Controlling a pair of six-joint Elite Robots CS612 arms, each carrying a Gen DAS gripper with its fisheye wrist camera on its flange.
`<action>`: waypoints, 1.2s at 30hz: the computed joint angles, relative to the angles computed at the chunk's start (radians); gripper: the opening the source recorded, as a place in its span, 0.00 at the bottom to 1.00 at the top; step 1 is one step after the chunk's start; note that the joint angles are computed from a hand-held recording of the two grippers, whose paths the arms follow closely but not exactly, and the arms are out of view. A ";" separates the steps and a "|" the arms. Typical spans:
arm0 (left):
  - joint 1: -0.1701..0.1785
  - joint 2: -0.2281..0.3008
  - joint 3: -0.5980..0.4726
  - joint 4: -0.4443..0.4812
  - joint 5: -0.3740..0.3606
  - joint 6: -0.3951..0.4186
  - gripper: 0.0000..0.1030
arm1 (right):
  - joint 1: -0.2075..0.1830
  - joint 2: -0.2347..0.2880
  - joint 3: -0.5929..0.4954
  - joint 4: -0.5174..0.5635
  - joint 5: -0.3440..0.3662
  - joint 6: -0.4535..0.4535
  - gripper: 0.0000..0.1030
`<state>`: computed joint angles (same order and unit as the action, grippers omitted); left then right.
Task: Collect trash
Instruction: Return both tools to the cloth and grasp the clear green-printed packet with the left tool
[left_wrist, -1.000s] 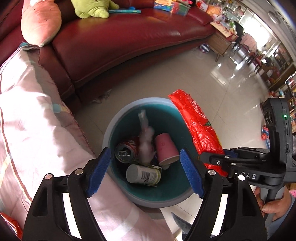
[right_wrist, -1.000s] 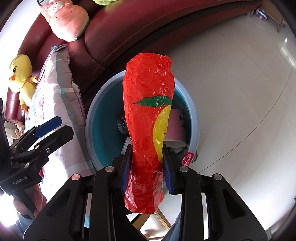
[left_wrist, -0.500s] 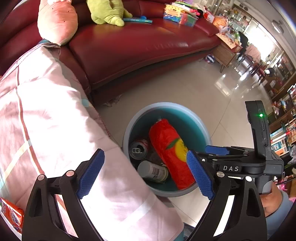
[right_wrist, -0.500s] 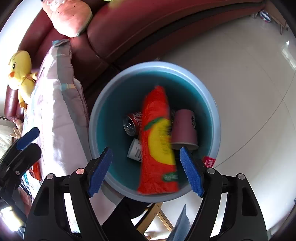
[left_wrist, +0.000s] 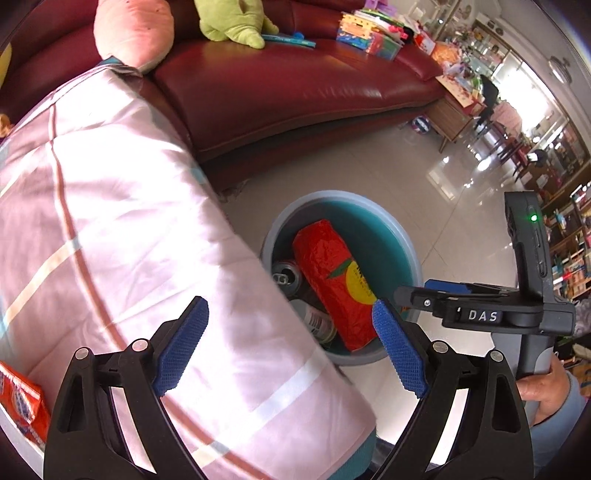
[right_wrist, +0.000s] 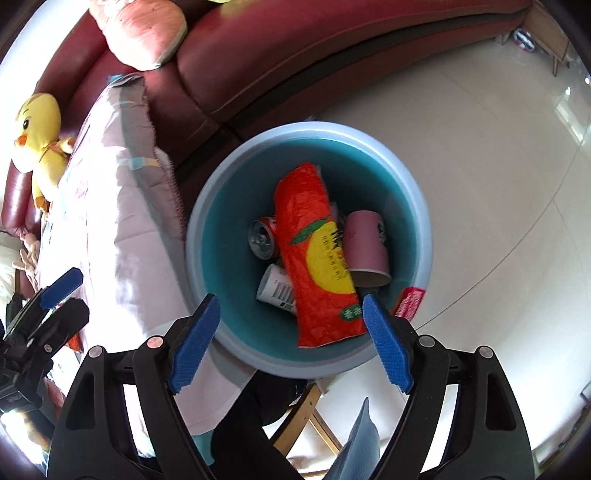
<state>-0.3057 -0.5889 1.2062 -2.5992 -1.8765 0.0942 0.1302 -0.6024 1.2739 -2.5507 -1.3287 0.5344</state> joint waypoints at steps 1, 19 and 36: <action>0.004 -0.006 0.010 -0.007 0.003 -0.002 0.88 | 0.005 -0.001 -0.004 0.002 0.000 -0.007 0.74; 0.134 -0.116 0.212 -0.178 0.061 -0.131 0.88 | 0.121 0.049 -0.178 0.106 0.043 -0.136 0.74; 0.292 -0.165 0.322 -0.258 0.199 -0.200 0.88 | 0.254 0.212 -0.586 0.401 0.068 -0.353 0.74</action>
